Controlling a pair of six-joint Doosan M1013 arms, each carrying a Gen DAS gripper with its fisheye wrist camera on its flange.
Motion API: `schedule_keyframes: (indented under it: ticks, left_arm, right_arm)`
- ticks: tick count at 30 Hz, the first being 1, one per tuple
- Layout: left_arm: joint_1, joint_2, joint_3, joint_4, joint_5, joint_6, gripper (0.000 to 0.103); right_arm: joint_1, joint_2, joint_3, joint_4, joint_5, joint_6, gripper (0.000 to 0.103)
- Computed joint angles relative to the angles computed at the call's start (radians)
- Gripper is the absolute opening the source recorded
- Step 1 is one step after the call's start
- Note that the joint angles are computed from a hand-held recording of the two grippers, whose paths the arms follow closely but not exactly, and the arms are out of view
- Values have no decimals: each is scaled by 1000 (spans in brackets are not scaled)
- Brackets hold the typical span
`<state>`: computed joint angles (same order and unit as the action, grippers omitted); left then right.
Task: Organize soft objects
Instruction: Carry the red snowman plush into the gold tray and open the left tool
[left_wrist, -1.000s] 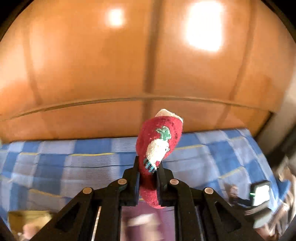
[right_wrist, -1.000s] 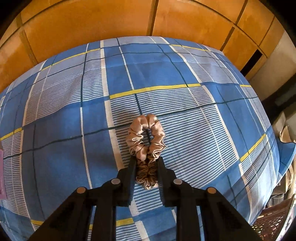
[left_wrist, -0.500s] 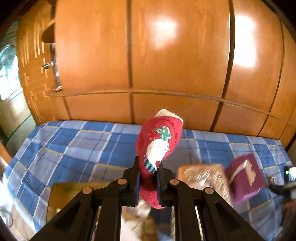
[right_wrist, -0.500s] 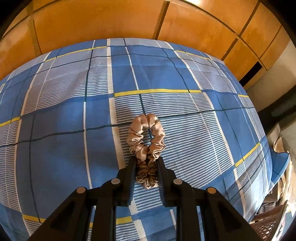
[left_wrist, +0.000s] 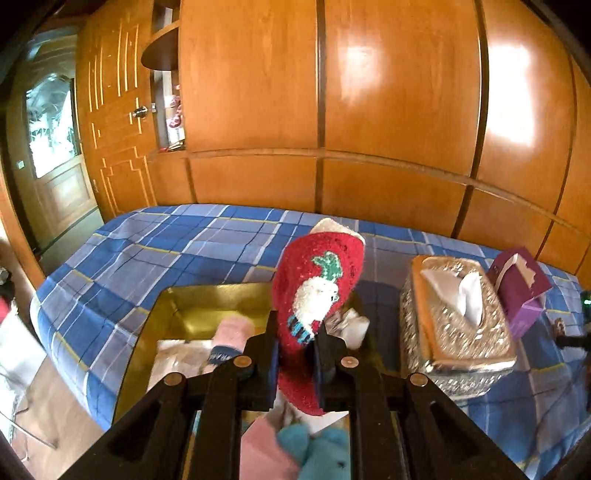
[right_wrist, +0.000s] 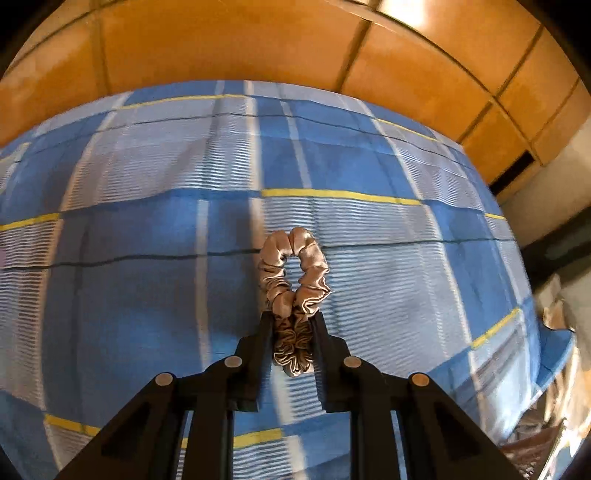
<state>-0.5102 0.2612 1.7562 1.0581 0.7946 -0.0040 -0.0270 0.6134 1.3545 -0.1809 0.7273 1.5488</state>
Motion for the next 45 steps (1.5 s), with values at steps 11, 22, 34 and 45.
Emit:
schedule_keyframes:
  ticks: [11,22,34,45]
  left_arm:
    - [-11,-18,47,31,17,-46,16]
    - [12,-11,66,-40,-7,-20,16]
    - [80,-14,107,-197,-26,8,46]
    - [51,-63,162,-120,29,-79,72]
  right_arm:
    - [-33,2,-11,289,60,-192,22]
    - [-15,-5,6,171,10,-200,22]
    - [-6,-16,12,131,14,-172,19]
    - [-29,-154,59,390,-122,-248,19]
